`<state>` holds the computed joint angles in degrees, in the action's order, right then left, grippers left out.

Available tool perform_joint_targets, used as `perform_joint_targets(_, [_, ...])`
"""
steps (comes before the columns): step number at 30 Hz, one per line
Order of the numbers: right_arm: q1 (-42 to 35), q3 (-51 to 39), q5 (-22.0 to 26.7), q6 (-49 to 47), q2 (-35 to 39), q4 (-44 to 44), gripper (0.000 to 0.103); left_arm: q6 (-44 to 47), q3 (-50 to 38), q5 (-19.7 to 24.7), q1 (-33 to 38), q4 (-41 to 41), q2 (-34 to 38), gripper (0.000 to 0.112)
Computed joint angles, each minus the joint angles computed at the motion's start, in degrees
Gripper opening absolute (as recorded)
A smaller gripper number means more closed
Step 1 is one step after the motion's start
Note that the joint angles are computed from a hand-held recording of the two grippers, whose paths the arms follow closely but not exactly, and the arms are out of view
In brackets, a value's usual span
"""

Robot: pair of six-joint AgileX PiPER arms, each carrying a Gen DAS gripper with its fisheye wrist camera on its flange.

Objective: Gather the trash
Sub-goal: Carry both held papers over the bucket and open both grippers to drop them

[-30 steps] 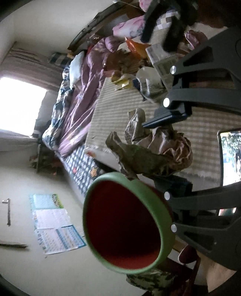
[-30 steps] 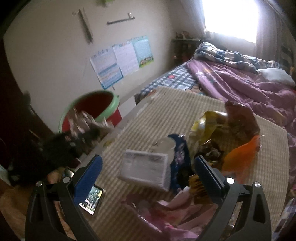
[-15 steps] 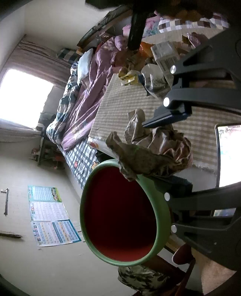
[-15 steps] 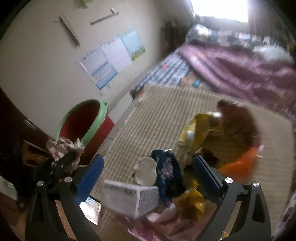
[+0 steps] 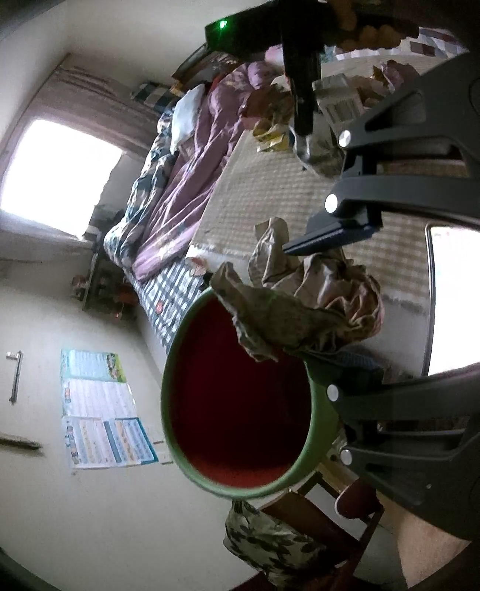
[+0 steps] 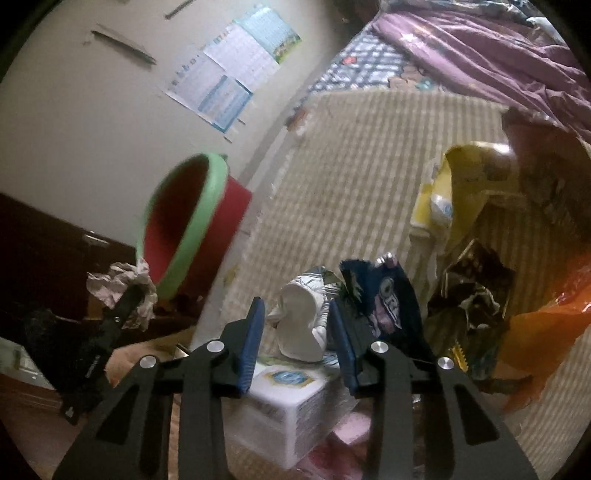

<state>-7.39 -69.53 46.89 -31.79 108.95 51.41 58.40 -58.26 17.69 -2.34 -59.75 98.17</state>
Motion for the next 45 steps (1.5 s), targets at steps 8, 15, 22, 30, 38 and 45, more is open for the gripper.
perform_joint_targets(8, [2.39, 0.46, -4.61, -0.06, -7.66, 2.06, 0.036, -5.66, -1.36, -1.76, 3.27, 4.58, -0.02, 0.045])
perform_joint_targets(15, [9.7, -7.75, -6.04, 0.79, -4.31, 6.96, 0.036, -21.04, -10.33, 1.33, 6.18, 18.0, 5.35, 0.045])
perform_joint_targets(22, [17.64, -21.92, -5.82, 6.97, 6.79, 6.9, 0.036, -36.82, -21.95, 6.64, 7.38, 32.96, 13.46, 0.045])
perform_joint_targets(30, [21.96, -32.65, -5.33, 16.56, 15.58, -1.63, 0.036, -39.91, -23.9, 7.69, 8.03, 37.54, 16.81, 0.046])
perform_joint_targets(38, [23.89, -34.89, -4.84, 22.52, 19.0, -8.14, 0.037, -42.65, -25.64, 9.23, 7.23, 41.53, 18.93, 0.048])
perform_joint_targets(45, [23.3, -30.33, -6.77, 22.22, 16.75, -6.11, 0.055, -42.58, -23.21, 6.6, 6.51, 42.3, 17.81, 0.065])
